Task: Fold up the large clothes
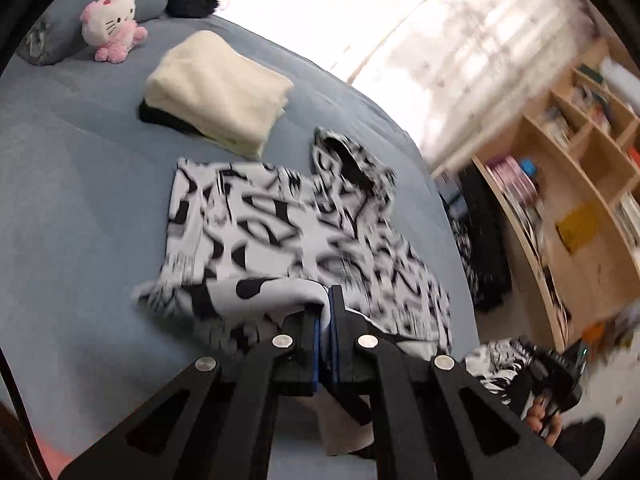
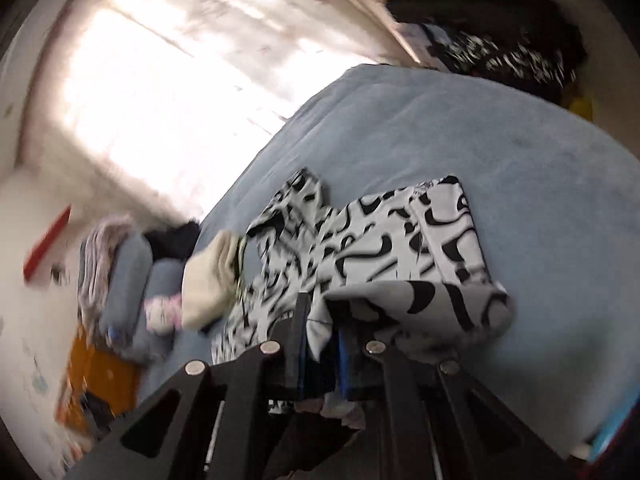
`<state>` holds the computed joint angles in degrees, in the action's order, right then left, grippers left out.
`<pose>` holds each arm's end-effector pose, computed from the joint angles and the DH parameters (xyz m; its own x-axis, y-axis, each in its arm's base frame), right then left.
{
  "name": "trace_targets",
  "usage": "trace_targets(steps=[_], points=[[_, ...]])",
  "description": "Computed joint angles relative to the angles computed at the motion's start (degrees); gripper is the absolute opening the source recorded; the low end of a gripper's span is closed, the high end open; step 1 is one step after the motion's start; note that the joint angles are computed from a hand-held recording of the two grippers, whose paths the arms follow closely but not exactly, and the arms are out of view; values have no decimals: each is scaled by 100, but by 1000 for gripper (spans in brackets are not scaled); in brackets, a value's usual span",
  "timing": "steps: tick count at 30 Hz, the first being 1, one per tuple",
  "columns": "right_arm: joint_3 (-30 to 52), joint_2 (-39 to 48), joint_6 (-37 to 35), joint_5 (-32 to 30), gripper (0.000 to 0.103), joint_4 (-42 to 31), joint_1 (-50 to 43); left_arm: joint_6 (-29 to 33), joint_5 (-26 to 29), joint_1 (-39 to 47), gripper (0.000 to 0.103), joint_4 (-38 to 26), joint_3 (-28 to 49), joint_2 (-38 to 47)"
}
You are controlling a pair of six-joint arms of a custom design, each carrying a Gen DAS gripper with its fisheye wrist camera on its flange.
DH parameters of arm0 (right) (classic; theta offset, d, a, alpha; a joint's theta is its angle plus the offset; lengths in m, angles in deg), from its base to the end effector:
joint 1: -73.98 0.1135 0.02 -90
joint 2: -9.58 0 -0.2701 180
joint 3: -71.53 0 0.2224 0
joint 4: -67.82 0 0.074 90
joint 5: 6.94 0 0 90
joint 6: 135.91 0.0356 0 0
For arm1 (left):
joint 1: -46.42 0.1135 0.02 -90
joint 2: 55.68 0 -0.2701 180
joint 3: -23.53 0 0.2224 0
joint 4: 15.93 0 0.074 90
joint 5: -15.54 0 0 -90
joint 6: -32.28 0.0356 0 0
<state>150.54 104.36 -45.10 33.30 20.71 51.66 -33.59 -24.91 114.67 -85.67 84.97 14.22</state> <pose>0.2885 -0.0891 0.2359 -0.8244 0.3483 -0.4462 -0.0649 0.7249 0.6858 0.0871 0.1451 0.2394 -0.5538 -0.6724 -0.4911 -0.3490 0.7230 -0.5962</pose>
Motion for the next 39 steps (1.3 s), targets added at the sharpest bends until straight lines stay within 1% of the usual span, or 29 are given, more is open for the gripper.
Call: trace_targets(steps=[2,3,4,6,8,9,11,13,14,17,18,19,20,22,25,28,30,31,32,33,34,35,36,37,38,39], points=[[389,601,737,257,11,555,332,-1318,-264,-693,2,1306,-54,383],[676,993,1053,393,12,773,505,-1840,-405,-961,2,1868,-40,643],[921,1294,1231,502,15,871,634,-2323,-547,-1196,2,2397,1,949],[1553,1966,1398,843,23,865,947,-2889,-874,-1630,4,3190,170,1629],[2260,2544,1325,1368,35,486,1240,-3051,-1113,-1933,7,3489,415,2241],[2570,2808,1328,1541,38,367,1342,-3078,-1171,-2038,11,3540,572,2524],[2733,3054,1268,1517,48,453,1395,-3111,-1199,-2215,26,3575,932,3124],[2904,3245,1146,1383,56,469,1402,-3174,-1273,-2313,31,3674,1139,3519],[2937,3289,1084,1353,58,495,1405,-3185,-1371,-2367,32,3774,1197,3642],[3024,3393,677,1564,59,496,1460,-2945,-1545,-2491,33,3905,1308,3875],[3115,3463,466,1717,59,410,1502,-2765,-1512,-2518,34,3867,1371,3960],[3233,3553,261,1899,59,307,1555,-2567,-1516,-2529,36,3812,1445,4035],[3333,3646,60,2054,59,225,1601,-2336,-1569,-2579,42,3749,1507,4091],[3613,3931,-345,2308,59,5,1681,-1890,-1749,-2677,45,3657,1636,4227],[4079,4379,-929,2601,59,-383,1793,-1241,-2024,-2795,46,3381,1903,4545],[4379,4739,-1414,2942,59,-617,1940,-890,-2451,-2930,46,3306,2075,4832],[4294,4804,-1660,3165,59,-525,2038,-726,-2633,-3024,46,3276,2238,5060],[4081,4747,-1769,3282,59,-300,2086,-672,-2732,-3076,46,3293,2314,5170],[3901,4689,-1810,3334,58,-115,2112,-617,-2809,-3122,46,3297,2380,5257],[3695,4608,-1863,3367,54,88,2145,-590,-2863,-3160,46,3320,2422,5317],[3605,4583,-1907,3406,36,148,2179,-577,-2902,-3209,46,3320,2504,5400],[3507,4552,-1901,3500,24,236,2214,-565,-2940,-3261,47,3332,2571,5468],[3332,4476,-1859,3673,21,422,2254,-590,-2998,-3309,47,3380,2630,5529],[3183,4398,-1841,3760,12,567,2273,-629,-3055,-3371,47,3442,2674,5583],[3006,4305,-1832,3805,7,718,2277,-645,-3106,-3429,47,3483,2700,5617],[2791,4170,-1817,3845,6,886,2272,-672,-3169,-3493,47,3537,2682,5611]])
